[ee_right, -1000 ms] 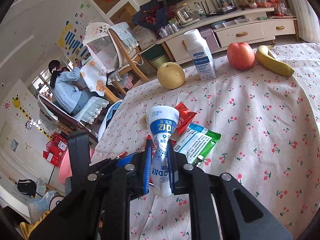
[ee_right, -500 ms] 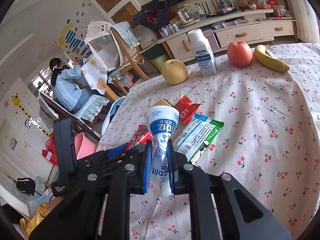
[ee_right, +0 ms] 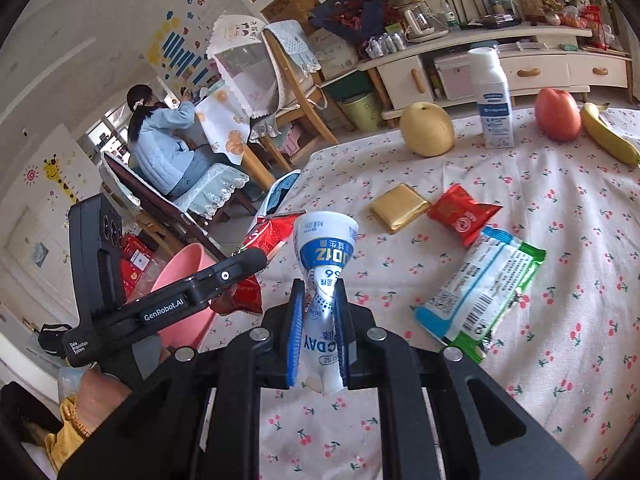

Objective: Collect trash
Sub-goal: 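Carry the packet and bottle over the pink bucket and open both tools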

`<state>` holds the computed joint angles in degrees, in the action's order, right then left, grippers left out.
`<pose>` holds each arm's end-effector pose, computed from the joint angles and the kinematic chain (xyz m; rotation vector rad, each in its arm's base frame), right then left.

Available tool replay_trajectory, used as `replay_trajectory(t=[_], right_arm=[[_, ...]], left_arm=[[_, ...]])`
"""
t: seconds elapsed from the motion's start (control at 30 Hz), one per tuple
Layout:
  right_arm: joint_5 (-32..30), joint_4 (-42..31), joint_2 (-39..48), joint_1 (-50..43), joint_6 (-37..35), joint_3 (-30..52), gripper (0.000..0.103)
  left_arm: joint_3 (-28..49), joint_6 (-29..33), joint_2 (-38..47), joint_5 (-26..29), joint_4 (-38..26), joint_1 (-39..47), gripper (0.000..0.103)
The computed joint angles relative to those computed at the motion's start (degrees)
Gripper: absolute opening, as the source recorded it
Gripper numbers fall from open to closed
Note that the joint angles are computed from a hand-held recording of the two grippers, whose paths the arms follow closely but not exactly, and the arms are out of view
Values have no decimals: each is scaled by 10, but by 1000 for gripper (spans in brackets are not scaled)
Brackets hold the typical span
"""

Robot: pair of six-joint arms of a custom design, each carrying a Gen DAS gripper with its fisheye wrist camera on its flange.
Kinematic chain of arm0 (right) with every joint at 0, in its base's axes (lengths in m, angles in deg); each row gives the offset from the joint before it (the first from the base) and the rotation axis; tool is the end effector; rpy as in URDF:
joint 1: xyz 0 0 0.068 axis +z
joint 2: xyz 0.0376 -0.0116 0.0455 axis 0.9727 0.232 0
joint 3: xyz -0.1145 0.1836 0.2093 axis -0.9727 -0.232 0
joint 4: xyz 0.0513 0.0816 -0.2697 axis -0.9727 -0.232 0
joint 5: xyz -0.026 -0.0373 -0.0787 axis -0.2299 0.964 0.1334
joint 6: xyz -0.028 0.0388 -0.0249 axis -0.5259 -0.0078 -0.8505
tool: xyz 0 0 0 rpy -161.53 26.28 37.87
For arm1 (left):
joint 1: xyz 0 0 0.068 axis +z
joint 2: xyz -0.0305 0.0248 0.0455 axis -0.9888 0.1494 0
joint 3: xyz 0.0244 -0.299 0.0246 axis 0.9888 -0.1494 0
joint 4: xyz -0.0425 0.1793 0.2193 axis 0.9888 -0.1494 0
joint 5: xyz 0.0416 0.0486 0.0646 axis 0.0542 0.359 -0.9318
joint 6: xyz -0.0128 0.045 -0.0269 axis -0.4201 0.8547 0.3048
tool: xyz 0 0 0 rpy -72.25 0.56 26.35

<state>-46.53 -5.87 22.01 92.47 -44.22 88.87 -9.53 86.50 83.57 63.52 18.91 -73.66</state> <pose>0.2056 0.0685 0.1517 0.0800 2.2783 0.7146 0.2844 0.0204 0.1403 0.2454 2.3774 -0.5282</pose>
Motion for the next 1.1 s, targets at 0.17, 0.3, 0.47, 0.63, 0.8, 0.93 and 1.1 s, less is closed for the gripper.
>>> replay_trajectory(t=[0.17, 0.3, 0.47, 0.63, 0.8, 0.93, 1.1], right_arm=[[11, 51, 88, 74, 34, 54, 16], [8, 86, 162, 124, 60, 115, 16], [2, 96, 251, 181, 74, 213, 16], [-5, 92, 338, 219, 86, 316, 16], [-12, 82, 420, 249, 97, 408, 16], [-18, 63, 474, 269, 105, 470, 17], [-16, -2, 520, 280, 110, 531, 30]], left_arm=[[33, 11, -1, 16, -34, 73, 58], [71, 5, 14, 14, -43, 134, 58], [129, -2, 51, -5, -50, 209, 58], [192, -21, 108, -29, -49, 274, 58], [258, -38, 176, -64, -70, 309, 58], [301, -60, 216, -74, -95, 328, 58], [339, -73, 250, -89, -128, 330, 61]])
